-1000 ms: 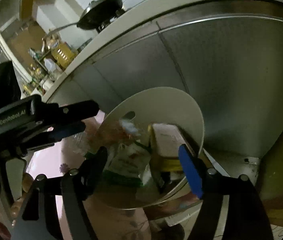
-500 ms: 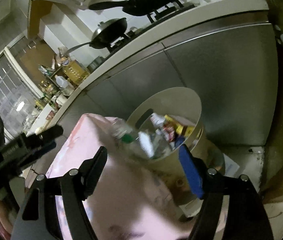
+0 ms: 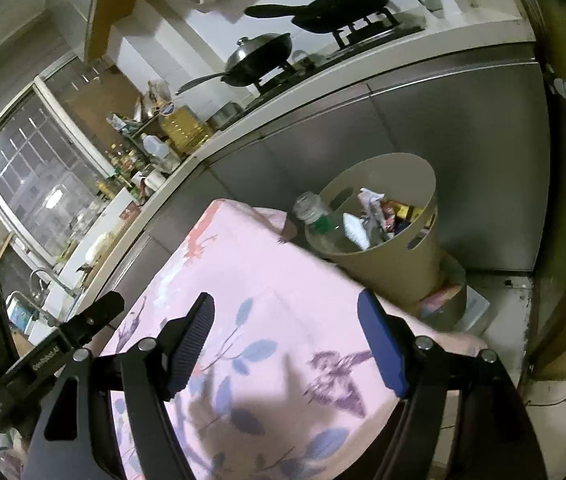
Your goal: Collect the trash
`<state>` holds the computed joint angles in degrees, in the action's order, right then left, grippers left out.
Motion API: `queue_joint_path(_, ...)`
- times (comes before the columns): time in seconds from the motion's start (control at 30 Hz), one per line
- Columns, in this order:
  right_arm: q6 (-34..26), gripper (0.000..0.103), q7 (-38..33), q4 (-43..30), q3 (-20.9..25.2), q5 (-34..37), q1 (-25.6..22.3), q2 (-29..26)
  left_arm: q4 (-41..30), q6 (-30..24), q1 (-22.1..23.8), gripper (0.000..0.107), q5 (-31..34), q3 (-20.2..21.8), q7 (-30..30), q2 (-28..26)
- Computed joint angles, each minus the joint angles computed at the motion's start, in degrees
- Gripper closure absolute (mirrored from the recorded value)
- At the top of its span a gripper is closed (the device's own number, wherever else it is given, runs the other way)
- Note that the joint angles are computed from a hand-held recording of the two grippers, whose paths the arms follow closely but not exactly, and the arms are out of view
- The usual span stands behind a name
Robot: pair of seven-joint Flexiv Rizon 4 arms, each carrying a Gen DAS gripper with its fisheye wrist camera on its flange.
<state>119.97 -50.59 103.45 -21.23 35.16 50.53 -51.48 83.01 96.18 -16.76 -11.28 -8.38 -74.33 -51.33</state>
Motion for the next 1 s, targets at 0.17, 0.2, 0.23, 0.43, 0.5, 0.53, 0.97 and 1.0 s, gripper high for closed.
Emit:
queue_joint_path(0.17, -0.8, 0.029, -1.0, 1.1, -4.4, 3.7, 6.2, 0.3, 6.0, 4.8, 2.0, 0.010, 1.0, -1.1, -0.8, 2.8)
queue_joint_path(0.2, -1.1, 0.029, -1.2, 1.2, -5.4, 4.3, 7.4, 0.3, 6.9, 5.7, 2.2, 0.010, 1.2, -1.1, -1.0, 3.3)
queue_joint_path(0.23, -1.2, 0.029, -1.3, 1.5, -6.5, 4.9, 8.7, 0.2, 7.8, 6.6, 2.1, 0.010, 1.3, -0.7, -1.2, 3.7)
queue_joint_path(0.43, -2.0, 0.028, -1.0, 2.3, -10.3, 6.1, 13.3, -0.1, 11.7, 11.4, 1.1, 0.010, 1.8, 1.3, -2.0, 5.5)
queue_joint_path(0.5, -2.2, 0.028, -0.6, 2.6, -10.7, 5.7, 13.9, 0.0, 12.4, 12.3, 0.8, 0.010, 1.8, 1.6, -2.1, 6.0)
queue_joint_path(0.53, -2.2, 0.028, -0.4, 2.7, -11.2, 5.7, 14.3, -0.1, 12.7, 12.8, 0.4, 0.010, 1.7, 2.0, -2.1, 6.2)
queue_joint_path(0.97, -0.5, 0.028, -0.8, 4.5, -12.7, 7.2, 16.3, 0.6, 14.2, 15.2, -1.7, 0.010, 0.5, 3.3, -0.6, 7.3)
queue_joint_path(1.0, -0.3, 0.028, -1.0, 4.5, -12.5, 7.4, 16.2, 0.7, 14.3, 15.5, -1.9, 0.010, 0.5, 3.5, -0.5, 7.3)
